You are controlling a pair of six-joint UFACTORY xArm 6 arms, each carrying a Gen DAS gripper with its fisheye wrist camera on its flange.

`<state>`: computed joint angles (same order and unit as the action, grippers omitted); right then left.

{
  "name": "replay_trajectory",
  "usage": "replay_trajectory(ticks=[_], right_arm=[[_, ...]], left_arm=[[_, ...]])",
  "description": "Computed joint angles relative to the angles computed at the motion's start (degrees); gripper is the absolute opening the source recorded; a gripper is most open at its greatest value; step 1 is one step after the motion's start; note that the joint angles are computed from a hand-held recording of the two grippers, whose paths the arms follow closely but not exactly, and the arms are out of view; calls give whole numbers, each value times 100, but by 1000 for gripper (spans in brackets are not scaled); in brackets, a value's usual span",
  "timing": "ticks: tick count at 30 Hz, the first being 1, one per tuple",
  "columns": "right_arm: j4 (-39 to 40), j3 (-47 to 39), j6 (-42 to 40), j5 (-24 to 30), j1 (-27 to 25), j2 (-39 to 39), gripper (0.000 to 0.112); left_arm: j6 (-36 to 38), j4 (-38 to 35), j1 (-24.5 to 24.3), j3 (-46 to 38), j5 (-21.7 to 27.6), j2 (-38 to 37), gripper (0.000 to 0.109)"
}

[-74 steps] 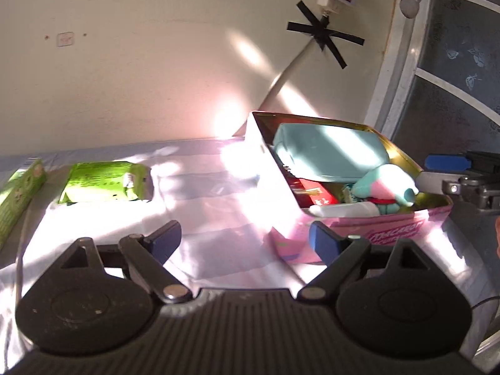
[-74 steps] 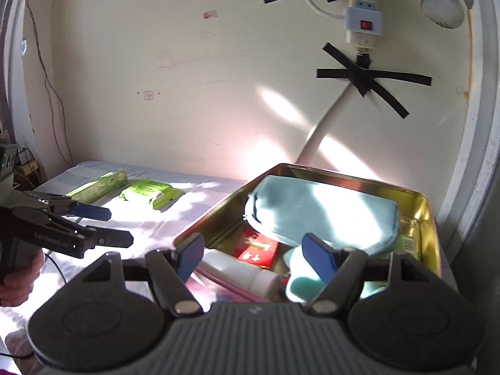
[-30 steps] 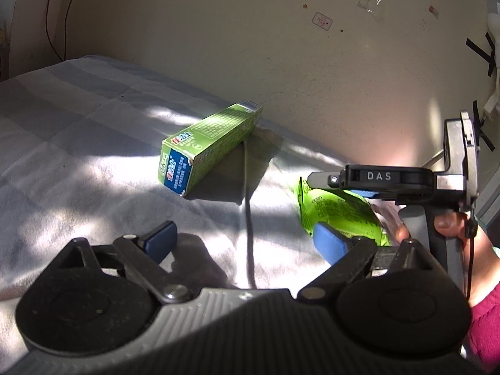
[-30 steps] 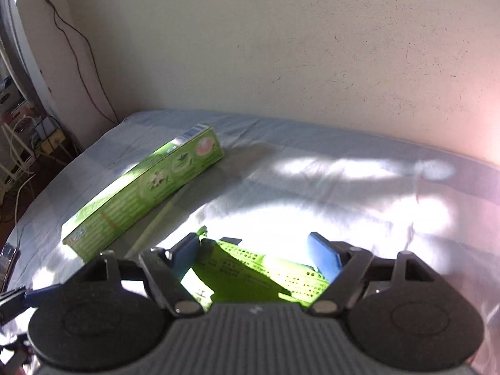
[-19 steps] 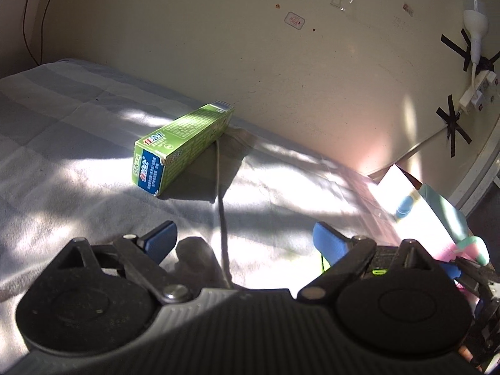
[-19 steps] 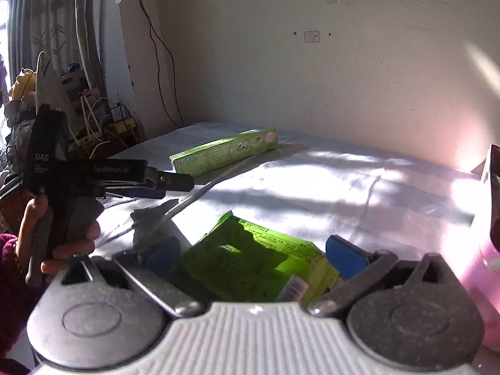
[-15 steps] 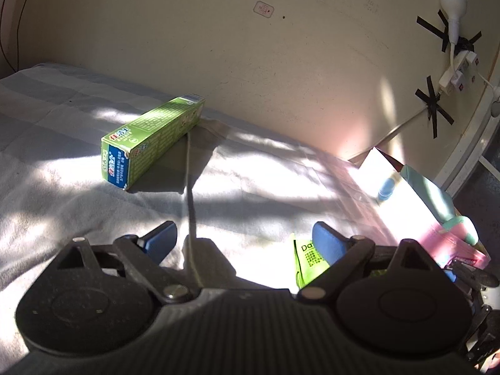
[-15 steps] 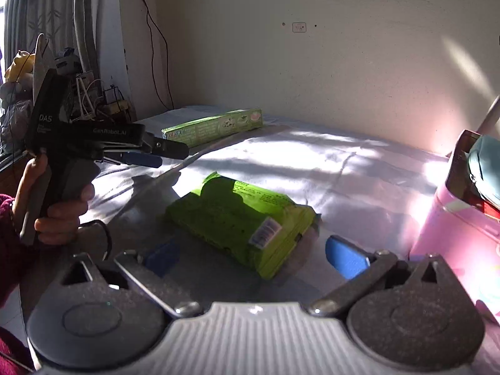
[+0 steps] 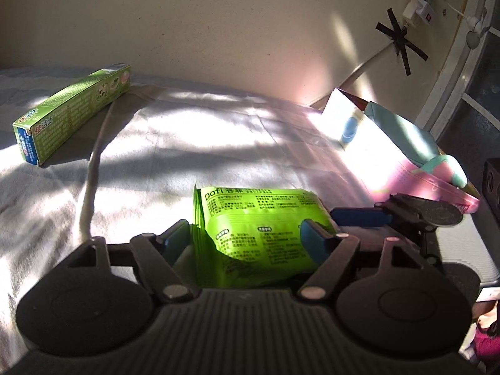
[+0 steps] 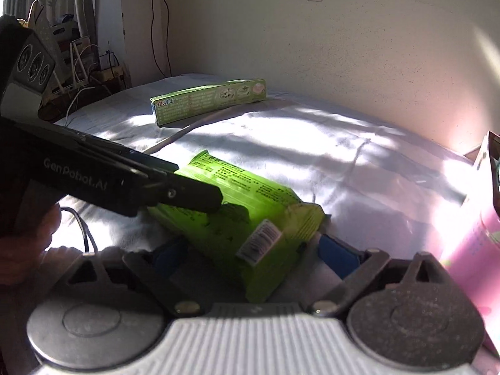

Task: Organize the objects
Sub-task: 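Pass the wipes pack to the left gripper and lower it into the tin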

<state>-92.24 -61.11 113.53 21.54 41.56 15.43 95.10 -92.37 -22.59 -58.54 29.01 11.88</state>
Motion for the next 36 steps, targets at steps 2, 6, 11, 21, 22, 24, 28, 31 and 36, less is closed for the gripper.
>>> replay_trajectory(ticks=[2, 6, 11, 21, 22, 24, 28, 31, 36], right_arm=[[-199, -86, 135, 207, 181, 83, 70], [-523, 110, 553, 644, 396, -104, 65], [-624, 784, 621, 2173, 947, -935, 66], [295, 2613, 550, 3166, 664, -2869, 66], [329, 2787, 633, 2953, 466, -3058, 66], [380, 3092, 703, 2527, 69, -3395, 66], [766, 3304, 124, 2441, -304, -3607, 66], [987, 3085, -461, 3284, -50, -3231, 70], [929, 2707, -352, 4059, 191, -2660, 93]], left_arm=[[-59, -53, -71, 27, -109, -42, 72], [-122, -143, -152, 101, -171, -259, 68], [585, -788, -472, 60, -64, -688, 68], [274, -163, -1849, -1543, -292, 473, 69], [-19, 118, -1979, -1795, -353, 703, 69], [-454, 527, -2129, -2123, -422, 1008, 69], [-1119, 1092, -2367, -2724, -482, 1536, 70], [-1429, 1296, -2529, -3089, -804, 1846, 75], [-2018, 1822, -2646, -3208, -1439, 2007, 79]])
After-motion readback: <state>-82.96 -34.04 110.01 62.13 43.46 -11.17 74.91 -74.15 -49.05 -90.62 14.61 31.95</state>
